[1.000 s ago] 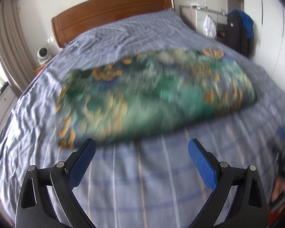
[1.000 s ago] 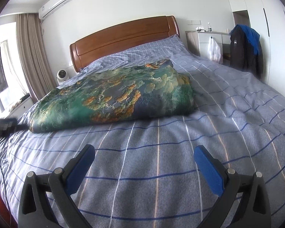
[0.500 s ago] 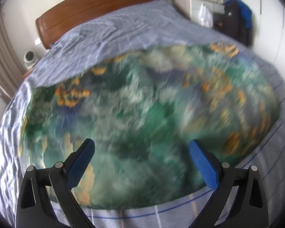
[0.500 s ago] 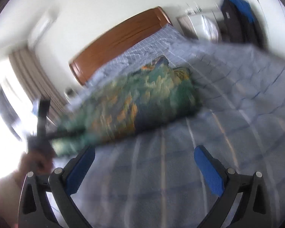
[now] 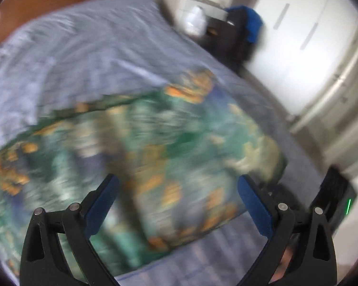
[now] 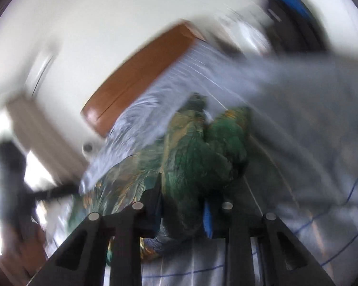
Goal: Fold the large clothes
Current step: 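Grasp one end of the folded jacket with both tools and lift it, then fold the held end over the other half and open both tools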
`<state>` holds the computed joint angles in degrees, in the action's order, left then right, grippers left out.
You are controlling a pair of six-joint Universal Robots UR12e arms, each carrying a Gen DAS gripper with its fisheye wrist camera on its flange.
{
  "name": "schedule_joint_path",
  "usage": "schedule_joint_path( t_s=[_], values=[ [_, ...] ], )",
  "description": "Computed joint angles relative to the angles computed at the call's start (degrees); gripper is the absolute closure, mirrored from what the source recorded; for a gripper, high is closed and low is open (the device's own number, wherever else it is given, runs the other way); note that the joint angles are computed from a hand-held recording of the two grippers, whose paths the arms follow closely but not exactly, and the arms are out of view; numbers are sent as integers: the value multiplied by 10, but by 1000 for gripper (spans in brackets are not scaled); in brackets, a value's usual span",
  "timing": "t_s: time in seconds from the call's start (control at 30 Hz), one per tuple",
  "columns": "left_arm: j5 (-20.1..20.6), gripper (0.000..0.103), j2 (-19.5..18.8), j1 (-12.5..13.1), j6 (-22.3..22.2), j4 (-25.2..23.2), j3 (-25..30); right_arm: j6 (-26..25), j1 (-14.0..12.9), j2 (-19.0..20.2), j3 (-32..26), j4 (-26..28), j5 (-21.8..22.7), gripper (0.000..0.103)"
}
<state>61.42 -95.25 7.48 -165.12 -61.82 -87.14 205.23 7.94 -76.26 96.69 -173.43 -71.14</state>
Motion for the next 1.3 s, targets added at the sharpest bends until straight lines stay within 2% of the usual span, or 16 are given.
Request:
schedule_joint_path(
  t_s=[0.07,0.13,0.3,0.37,0.47,0.5,0.53,0.6,0.7,0.73,0.8,0.9,0.97,1.07,1.2,1.3],
  values=[
    [-27,3,-14,-5,19,-54,31,-87,21,-7,-5,-7,-32,77],
    [-18,3,-18,-13,30,-62,46,-186,47,-10,-10,-13,-63,78],
    [-19,3,-15,-12,69,-114,71,-347,90,-7,-17,-19,-112,80],
    [40,2,-13,-26,86,-108,69,-407,108,-6,-17,-25,-122,81],
    [171,3,1,-51,102,-50,39,-475,133,0,-24,-38,-144,81],
    [201,9,6,-56,102,-31,28,-494,140,3,-26,-40,-150,81],
    [231,36,11,-59,98,-11,16,-508,144,6,-29,-41,-152,81],
    [239,59,17,-50,85,-1,4,-528,152,9,-29,-48,-150,82],
    [181,68,27,-11,58,-13,-2,-532,157,7,-26,-44,-124,73],
    [157,68,33,8,53,-13,-6,-531,156,-2,-18,-37,-102,53],
    [125,68,32,31,45,-14,-5,-500,140,-19,-14,11,-6,35],
    [77,67,37,78,34,-12,-15,-384,114,-27,-17,30,79,34],
    [53,67,42,108,18,-6,-30,-310,104,-16,-37,48,81,34],
    [14,67,51,149,-11,0,-56,-228,101,19,-81,73,47,39],
    [-15,67,63,196,-37,10,-94,-200,114,80,-162,147,52,51],
    [-32,67,72,231,-55,28,-125,-214,123,113,-203,206,104,55]
  ],
)
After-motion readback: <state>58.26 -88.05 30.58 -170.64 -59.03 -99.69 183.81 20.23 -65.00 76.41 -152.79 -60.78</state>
